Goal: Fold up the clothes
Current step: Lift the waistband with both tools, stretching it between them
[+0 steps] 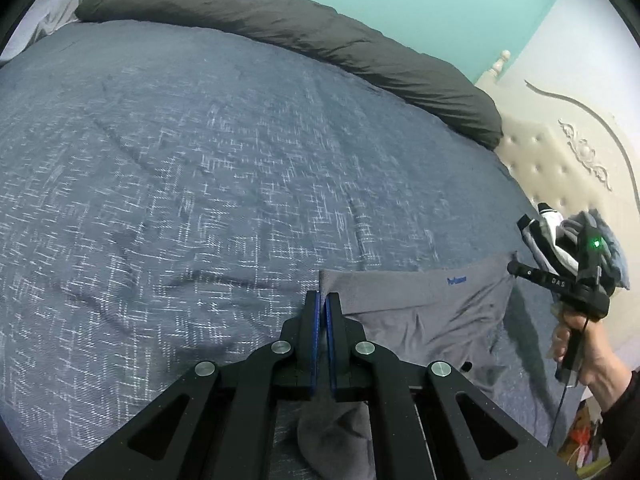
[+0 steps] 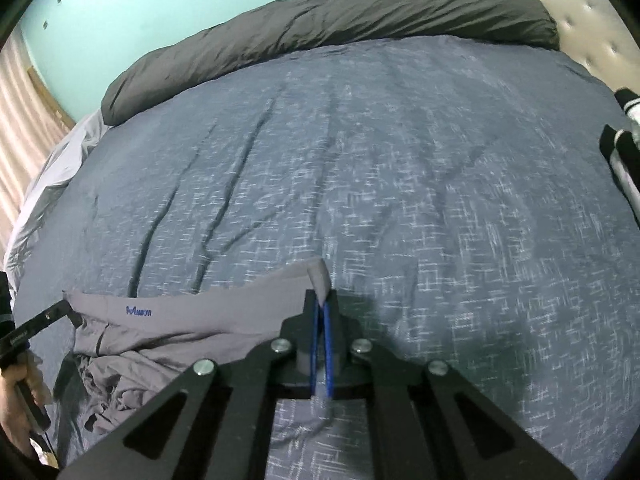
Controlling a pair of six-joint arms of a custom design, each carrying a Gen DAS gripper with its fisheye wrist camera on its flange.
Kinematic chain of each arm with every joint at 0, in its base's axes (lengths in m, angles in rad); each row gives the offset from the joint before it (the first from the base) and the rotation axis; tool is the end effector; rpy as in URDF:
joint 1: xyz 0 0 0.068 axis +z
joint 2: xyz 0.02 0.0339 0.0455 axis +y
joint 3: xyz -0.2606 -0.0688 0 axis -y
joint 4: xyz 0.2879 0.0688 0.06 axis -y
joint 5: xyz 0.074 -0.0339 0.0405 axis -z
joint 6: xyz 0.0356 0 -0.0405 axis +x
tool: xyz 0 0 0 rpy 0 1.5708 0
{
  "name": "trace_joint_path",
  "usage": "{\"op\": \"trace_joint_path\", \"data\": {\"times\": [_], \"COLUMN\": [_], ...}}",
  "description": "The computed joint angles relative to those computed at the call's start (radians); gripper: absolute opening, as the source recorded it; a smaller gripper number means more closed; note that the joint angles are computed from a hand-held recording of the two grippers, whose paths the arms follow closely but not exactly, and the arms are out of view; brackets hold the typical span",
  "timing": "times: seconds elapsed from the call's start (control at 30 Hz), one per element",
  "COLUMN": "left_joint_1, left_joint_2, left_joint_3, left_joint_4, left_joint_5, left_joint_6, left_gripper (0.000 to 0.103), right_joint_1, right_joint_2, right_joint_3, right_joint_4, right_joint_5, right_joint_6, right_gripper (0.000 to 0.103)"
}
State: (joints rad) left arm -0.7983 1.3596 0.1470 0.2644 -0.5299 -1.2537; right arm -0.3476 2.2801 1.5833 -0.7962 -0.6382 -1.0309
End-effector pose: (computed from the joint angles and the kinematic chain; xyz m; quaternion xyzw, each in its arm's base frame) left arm 0.1410 -0.1189 0.0346 -0.2855 0.8769 -0.1236 0.3664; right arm 0.4369 -0.1357 0.0702 -0.3294 0.8899 0.2184 0.2279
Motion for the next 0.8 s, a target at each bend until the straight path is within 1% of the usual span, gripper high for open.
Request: {"op": "trace_joint_path", "data": {"times": [0.03,0.07,0.23,0.33,0.43,0.47,0.6,0.67,0.73,0.8], "left_joint_1": [-0.022,-0.016,0.008,0.023,0.013,0.002,-0.100,-0.166,-0.248,-0.331], "left_joint_2": [-0.016,-0.017,-0.009,0.016,-0.023,-0.053,-0.216,-0.290,-0.348,-0.372], "left_joint_3": [-0.001,-0.001,0.001,0.015,0.019,0.022,0.045,0.072,0.125,0.197], "left_joint_4": [-0.026,-0.023,-0.009,0.004,-0.041,-0.075,-0.291,-0.420,-0.579,-0.748], "left_joint_5": [-0.014,-0.011,0.001,0.006,-0.014,-0.029,-0.127,-0.191,-0.271,-0.345], "left_joint_6": [-0.024,-0.019,-0.005,0.005,0.004,0.002,-0.058,-0.105,-0.167,-0.250], "left_gripper": [0.003,0.003,0.003,0.003,0.003,0.003,0.003,0.003,0.003,0.003], "right_joint_1": [0.001,0.006,-0.012,-0.007,-0.013,-0.014,-0.033,-0.046,-0.065,-0.086], "right_joint_2": [0.008,0.010,0.024,0.026,0.022,0.019,-0.023,-0.058,-0.093,-0.131], "right_joint_3": [0.006,-0.003,0.014,0.003,0.000,0.000,-0.014,-0.019,-0.010,0.002], "right_joint_4": [0.001,0.015,-0.007,0.009,0.007,0.004,-0.036,-0.077,-0.143,-0.218], "right_joint_5": [0.001,0.003,0.005,0.005,-0.012,-0.020,-0.059,-0.082,-0.112,-0.143], "right_joint_6": [0.002,0.008,-0.007,-0.002,-0.006,-0.004,-0.034,-0.065,-0.107,-0.159], "right_gripper": [0.002,0.002,0.002,0.002,0.002,0.002,0.002,0.002,0.002,0.002]}}
